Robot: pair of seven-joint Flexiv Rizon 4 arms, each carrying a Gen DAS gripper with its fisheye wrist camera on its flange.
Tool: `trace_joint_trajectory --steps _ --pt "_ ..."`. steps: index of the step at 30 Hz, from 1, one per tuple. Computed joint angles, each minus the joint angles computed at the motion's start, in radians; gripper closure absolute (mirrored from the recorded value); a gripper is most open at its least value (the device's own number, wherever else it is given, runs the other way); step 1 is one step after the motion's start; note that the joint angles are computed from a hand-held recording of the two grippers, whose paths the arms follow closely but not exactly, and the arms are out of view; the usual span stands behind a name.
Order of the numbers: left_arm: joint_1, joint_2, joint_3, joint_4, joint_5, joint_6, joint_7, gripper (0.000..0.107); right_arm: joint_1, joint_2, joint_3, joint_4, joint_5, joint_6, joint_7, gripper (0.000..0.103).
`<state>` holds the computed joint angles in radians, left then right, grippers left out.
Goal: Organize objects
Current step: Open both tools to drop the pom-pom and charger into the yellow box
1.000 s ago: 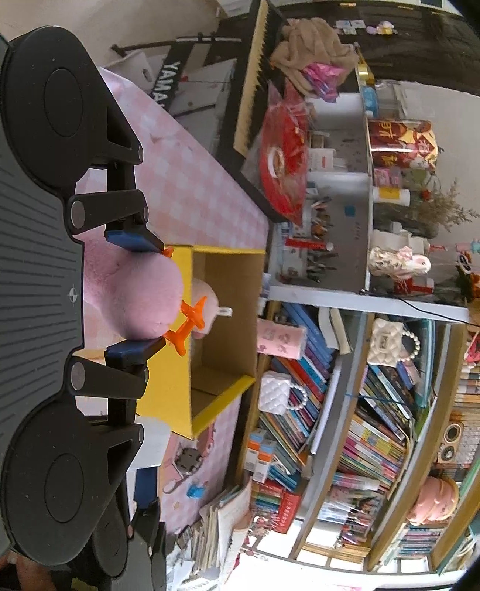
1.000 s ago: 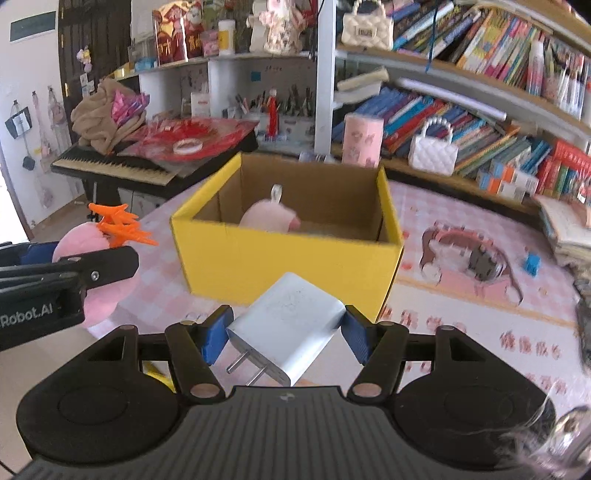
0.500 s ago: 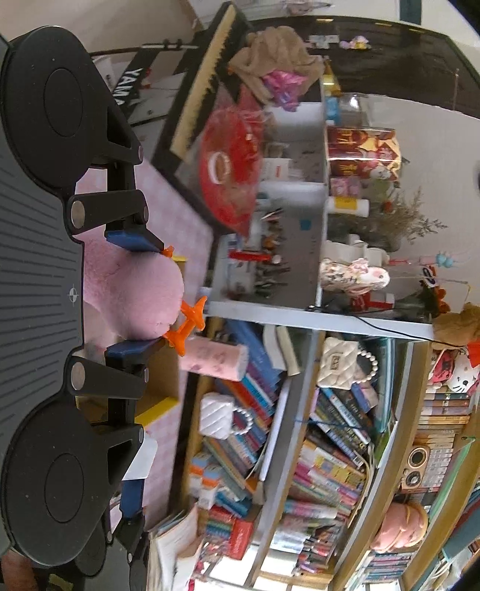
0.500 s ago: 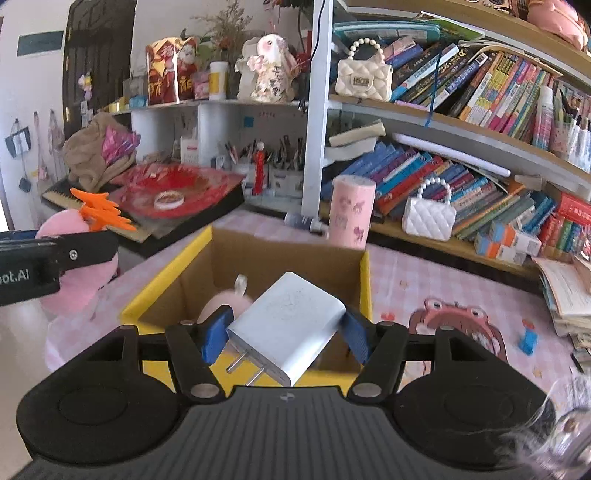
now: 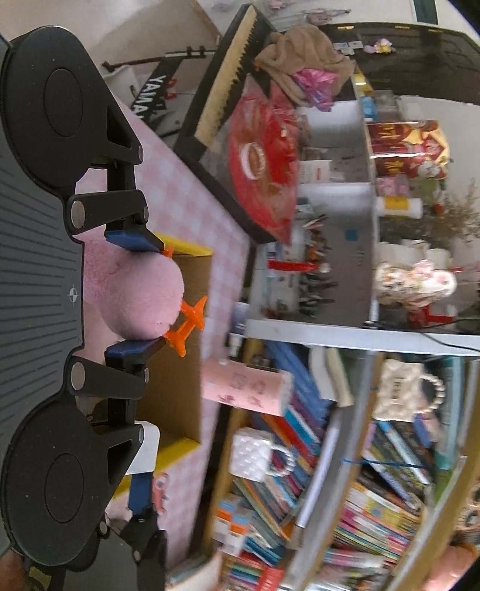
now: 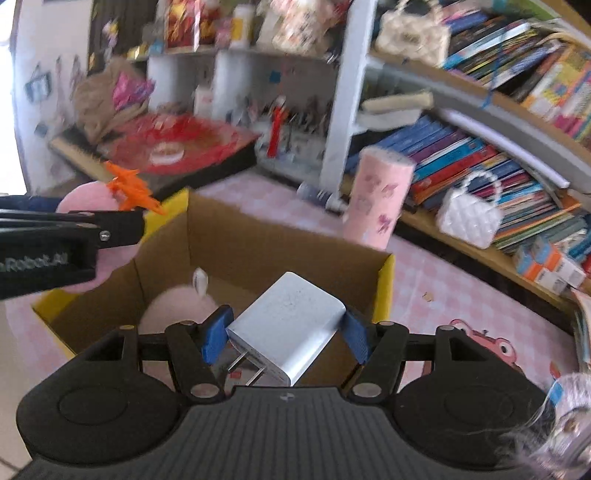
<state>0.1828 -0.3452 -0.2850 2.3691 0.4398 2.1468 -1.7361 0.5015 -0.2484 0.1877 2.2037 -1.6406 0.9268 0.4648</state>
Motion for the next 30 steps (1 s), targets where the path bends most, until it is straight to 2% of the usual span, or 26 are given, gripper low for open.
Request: trace_joint_trajectory --steps 4,11,17,22,27,30 --pt "-0.072 -0.027 0.050 -0.009 -0.068 -0.033 0.054 0.061 -0.027 -0.036 -0.016 -0.016 -0.008 0.084 -0.037 0.041" --pt "-0.102 -0.048 0.060 -0.004 -0.149 -0.077 0.109 0.060 -0.047 -0.077 -0.026 -0.024 0.078 0.188 -0.146 0.040" --pt "-0.170 -0.054 0.104 0.011 -0.226 -0.071 0.158 0.059 -0.031 -0.087 -0.038 -0.031 0.109 0.203 -0.198 0.040" --pt "-0.182 -0.052 0.110 0.023 -0.255 -0.071 0.174 0.058 -0.018 -0.092 -0.044 -0.036 0.147 0.194 -0.232 0.040" --pt "-0.075 -0.043 0.031 0.042 -0.174 -0.047 0.126 0.044 -0.014 -0.080 -0.050 -0.029 0.112 0.192 -0.190 0.037" --pt "-0.087 -0.028 0.056 0.057 -0.159 0.012 0.117 0.033 -0.010 -0.060 -0.042 -0.022 0.091 0.170 -0.163 0.033"
